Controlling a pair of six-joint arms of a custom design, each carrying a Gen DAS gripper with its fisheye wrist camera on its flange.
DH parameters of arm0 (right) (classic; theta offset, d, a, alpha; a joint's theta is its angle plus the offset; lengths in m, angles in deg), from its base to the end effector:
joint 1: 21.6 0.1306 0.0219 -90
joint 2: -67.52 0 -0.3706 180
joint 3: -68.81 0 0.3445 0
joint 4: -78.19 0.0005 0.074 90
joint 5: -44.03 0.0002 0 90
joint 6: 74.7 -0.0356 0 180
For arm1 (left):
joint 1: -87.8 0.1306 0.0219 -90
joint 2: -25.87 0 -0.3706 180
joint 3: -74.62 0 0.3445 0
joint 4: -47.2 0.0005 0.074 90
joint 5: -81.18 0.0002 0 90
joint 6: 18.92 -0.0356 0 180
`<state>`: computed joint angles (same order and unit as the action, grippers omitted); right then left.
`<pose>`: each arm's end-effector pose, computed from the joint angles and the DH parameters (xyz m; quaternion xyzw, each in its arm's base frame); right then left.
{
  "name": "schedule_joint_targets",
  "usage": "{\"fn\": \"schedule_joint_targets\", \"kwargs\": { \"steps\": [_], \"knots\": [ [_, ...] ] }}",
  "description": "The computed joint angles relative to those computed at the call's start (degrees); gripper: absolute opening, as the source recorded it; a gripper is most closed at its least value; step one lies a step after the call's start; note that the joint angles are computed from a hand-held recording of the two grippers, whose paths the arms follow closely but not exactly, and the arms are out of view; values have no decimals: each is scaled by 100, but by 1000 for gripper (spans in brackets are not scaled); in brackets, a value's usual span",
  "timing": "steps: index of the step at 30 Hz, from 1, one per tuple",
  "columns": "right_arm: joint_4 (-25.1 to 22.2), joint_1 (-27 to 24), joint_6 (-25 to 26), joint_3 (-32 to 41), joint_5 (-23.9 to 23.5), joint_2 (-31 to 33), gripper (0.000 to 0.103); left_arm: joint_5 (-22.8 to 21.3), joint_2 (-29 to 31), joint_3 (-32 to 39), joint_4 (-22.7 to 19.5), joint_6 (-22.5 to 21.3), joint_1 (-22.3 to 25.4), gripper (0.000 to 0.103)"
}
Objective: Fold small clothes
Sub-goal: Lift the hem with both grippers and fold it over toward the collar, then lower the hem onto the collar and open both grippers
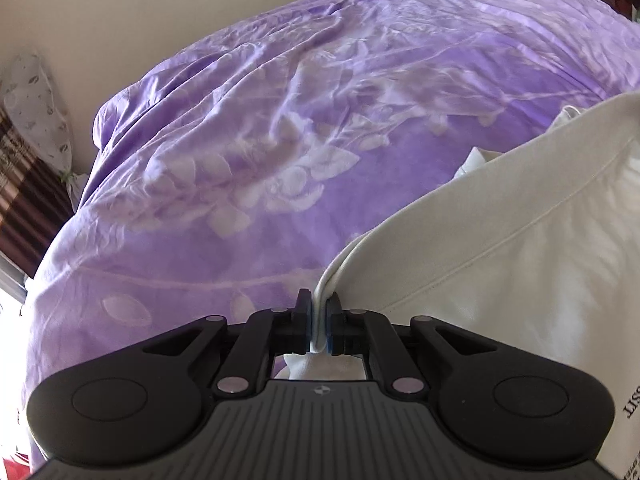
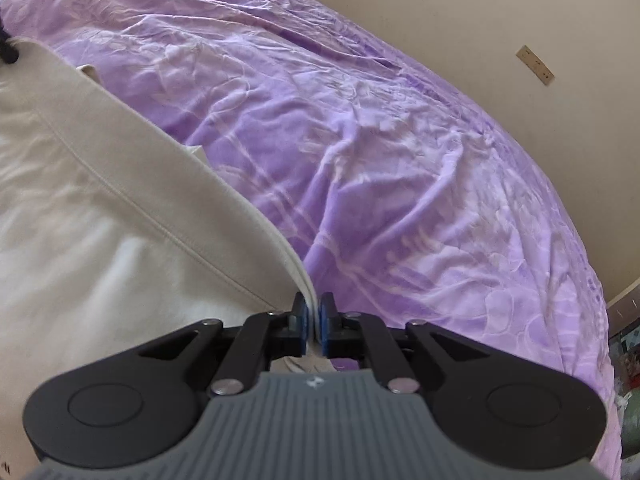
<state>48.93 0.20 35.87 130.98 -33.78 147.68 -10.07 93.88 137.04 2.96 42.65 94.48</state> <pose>0.3372 0.1262 0.3093 -0.2985 0.8774 -0.0950 0.3635 0.2945 0.0348 0.3568 0.1735 0.9230 0.1133 0.3243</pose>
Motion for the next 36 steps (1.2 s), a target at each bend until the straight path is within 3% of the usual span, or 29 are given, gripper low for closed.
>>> {"fn": "schedule_joint_targets", "kwargs": {
  "steps": [6, 12, 17, 18, 19, 20, 21, 23, 29, 36],
  "knots": [
    [-257, 155, -143, -27, 298, -613, 0, 565, -601, 66, -1, 8, 214, 6],
    [-672, 73, -367, 406, 373, -410, 0, 314, -266, 267, 64, 65, -81, 6],
    [-428, 21, -563, 327, 367, 2, 0, 222, 139, 186, 193, 294, -137, 7],
    [-385, 14, -554, 294, 338, 45, 1, 211, 155, 162, 171, 294, -116, 8],
    [-369, 19, -523, 269, 330, 66, 3, 166, 167, 148, 177, 310, -100, 18],
    [-334, 28, -487, 234, 354, 57, 11, 167, 158, 144, 150, 317, -70, 24],
    [-301, 56, -473, 195, 441, 12, 32, 133, 128, 158, 113, 343, -42, 29],
    [-288, 80, -534, 160, 567, -144, 44, 50, -12, 180, 48, 459, 24, 46],
    [-1311, 169, -1100, 308, 469, -886, 44, 499, -649, 547, -1085, 615, 477, 47],
    [-2806, 779, -2004, 136, 374, -2161, 43, 1141, -1491, 861, -2885, 453, 1091, 47]
  ]
}}
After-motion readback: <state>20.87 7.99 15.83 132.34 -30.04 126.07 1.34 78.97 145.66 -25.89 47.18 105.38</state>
